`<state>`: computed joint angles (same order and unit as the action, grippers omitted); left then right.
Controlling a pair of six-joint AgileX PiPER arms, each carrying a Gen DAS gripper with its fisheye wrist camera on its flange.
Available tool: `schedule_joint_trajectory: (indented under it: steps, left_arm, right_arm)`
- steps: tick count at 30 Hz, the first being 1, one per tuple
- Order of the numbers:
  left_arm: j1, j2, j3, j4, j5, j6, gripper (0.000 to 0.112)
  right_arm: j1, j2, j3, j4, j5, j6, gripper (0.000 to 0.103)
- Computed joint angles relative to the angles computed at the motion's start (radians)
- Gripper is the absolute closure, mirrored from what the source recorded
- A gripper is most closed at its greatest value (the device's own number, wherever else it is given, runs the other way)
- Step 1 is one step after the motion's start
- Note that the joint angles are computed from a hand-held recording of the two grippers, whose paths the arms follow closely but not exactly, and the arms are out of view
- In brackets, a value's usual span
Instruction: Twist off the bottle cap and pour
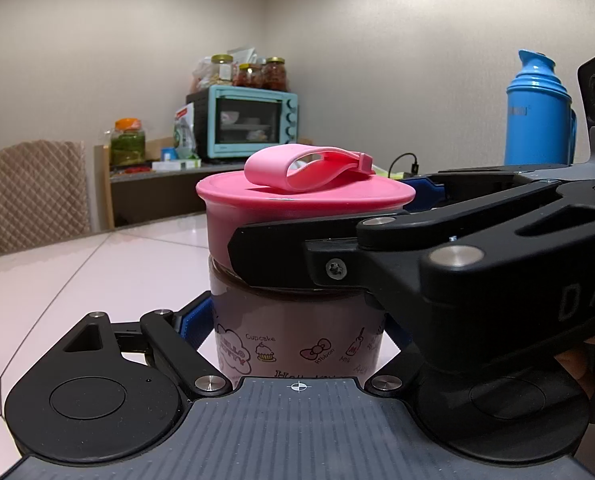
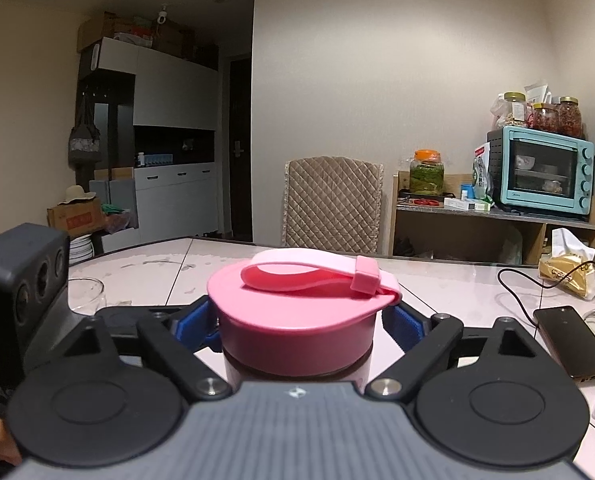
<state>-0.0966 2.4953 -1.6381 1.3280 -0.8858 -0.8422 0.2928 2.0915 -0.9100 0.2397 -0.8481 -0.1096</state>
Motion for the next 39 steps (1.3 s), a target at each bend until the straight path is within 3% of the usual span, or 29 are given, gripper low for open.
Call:
schedule_joint_trajectory:
  steps: [11, 19, 30, 39]
  left_arm:
    - [-0.001, 0.001, -0.002, 0.001, 0.000, -0.002, 0.022]
    - [-0.001, 0.000, 0.000, 0.000, 0.000, -0.002, 0.022]
    - [-0.001, -0.001, 0.002, -0.001, -0.001, 0.000, 0.022]
    - [-0.002, -0.002, 0.003, -0.001, 0.000, 0.000, 0.022]
  right_arm:
    - [-0.069, -0.006, 0.007, -0.187, 0.015, 0.068, 0.018]
    - [-0.254, -0.006, -0.044, -0.710, 0.046, 0.361, 0.018]
    - [-0.447, 0.060, -0.224, -1.315, -0.047, 0.716, 0.018]
    - [-0.445, 0.053, -0.215, -1.314, -0.059, 0.717, 0.018]
